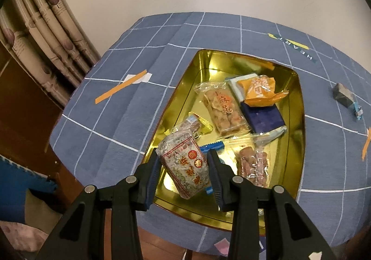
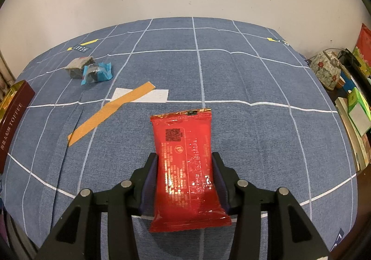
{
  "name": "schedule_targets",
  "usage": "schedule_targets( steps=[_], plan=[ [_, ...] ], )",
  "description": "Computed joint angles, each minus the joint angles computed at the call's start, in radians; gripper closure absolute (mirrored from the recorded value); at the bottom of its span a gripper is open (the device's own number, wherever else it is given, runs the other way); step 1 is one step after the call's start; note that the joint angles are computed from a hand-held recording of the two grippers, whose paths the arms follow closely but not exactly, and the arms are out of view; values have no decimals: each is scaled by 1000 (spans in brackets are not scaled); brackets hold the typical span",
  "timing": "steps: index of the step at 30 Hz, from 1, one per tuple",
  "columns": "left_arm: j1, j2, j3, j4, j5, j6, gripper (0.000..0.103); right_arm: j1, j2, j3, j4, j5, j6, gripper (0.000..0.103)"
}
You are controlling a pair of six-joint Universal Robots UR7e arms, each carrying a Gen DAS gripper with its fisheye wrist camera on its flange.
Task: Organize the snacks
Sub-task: 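Lower the brown packet into the tin and open the left gripper, then carry the red packet into the gold tin and open the right gripper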
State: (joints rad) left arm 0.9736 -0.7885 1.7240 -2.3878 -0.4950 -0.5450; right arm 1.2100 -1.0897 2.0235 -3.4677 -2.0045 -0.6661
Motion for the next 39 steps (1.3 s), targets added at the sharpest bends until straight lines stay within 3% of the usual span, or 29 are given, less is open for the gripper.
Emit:
schedule_targets(
  steps=[17,33,39],
  plan=[
    [24,7,-18,63,4,-32,67,-1,3,4,-14,2,-1,56],
    [-3,0,0,45,48,-34,64,4,5,0,-10,-8,5,56],
    [-32,-26,23,53,58,-63,56,10,3,11,-6,1,9,58]
  ],
)
